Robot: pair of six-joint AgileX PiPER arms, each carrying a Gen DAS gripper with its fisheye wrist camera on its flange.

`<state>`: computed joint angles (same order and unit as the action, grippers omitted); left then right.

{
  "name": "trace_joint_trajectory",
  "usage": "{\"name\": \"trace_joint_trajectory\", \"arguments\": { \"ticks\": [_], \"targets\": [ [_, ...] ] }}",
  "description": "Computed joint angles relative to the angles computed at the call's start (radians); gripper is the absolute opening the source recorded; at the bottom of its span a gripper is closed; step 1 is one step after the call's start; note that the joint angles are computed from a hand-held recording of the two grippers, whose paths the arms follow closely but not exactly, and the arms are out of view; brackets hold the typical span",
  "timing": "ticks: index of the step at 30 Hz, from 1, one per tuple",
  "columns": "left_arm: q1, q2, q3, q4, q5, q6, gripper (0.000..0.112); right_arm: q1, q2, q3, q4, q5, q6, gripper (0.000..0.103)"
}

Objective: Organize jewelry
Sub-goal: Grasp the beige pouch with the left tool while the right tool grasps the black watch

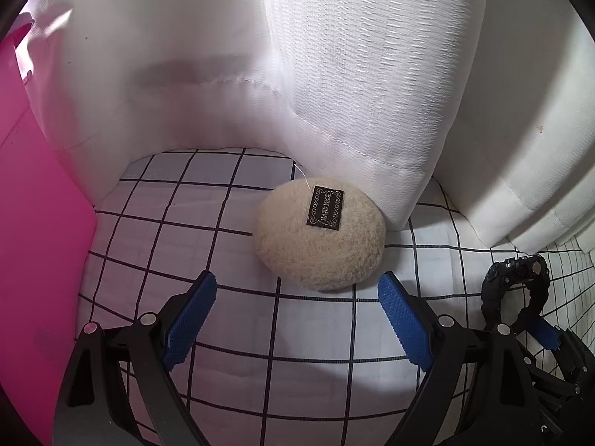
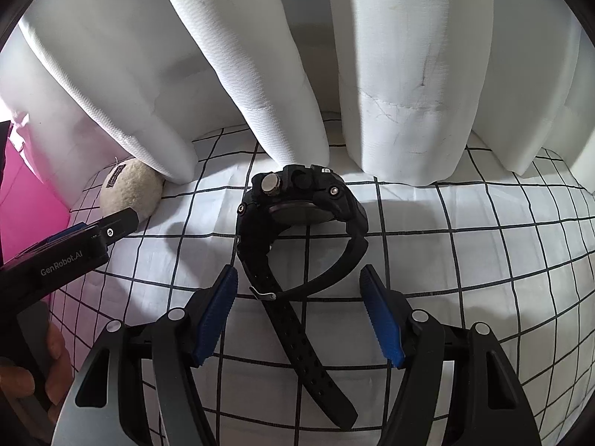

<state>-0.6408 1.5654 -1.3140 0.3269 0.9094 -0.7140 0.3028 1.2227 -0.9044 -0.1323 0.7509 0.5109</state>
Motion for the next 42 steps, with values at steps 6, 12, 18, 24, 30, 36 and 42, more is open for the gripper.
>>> {"name": "trace_joint_trajectory", "arguments": {
  "ticks": [6,12,18,24,30,36,42],
  "targets": [
    [0.021,0.058,-0.050,-0.008,0.002,0.010,0.087,0.023,0.024,-0.016,-0.051,-0.003,0.041,0.065],
    [0.011,0.109,-0.109,-0.009,0.024,0.014,0.087,0.042,0.071,-0.052,-0.084,-0.005,0.073,0.065],
    [0.022,0.168,-0.179,0.000,0.046,0.014,0.087,0.060,0.097,-0.046,-0.143,-0.040,0.130,0.066],
    [0.005,0.232,-0.250,0.040,0.054,-0.016,0.087,0.078,0.120,-0.042,-0.199,-0.072,0.183,0.065],
    [-0.034,0.218,-0.242,0.072,0.049,-0.042,0.071,0.076,0.124,-0.018,-0.192,-0.110,0.175,0.065],
    [-0.064,0.198,-0.228,0.080,0.056,-0.069,0.060,0.032,0.071,0.024,-0.101,-0.134,0.080,0.064],
    [-0.095,0.150,-0.184,0.089,0.058,-0.104,0.059,0.003,0.014,0.070,-0.026,-0.148,0.007,0.061]
  ]
}}
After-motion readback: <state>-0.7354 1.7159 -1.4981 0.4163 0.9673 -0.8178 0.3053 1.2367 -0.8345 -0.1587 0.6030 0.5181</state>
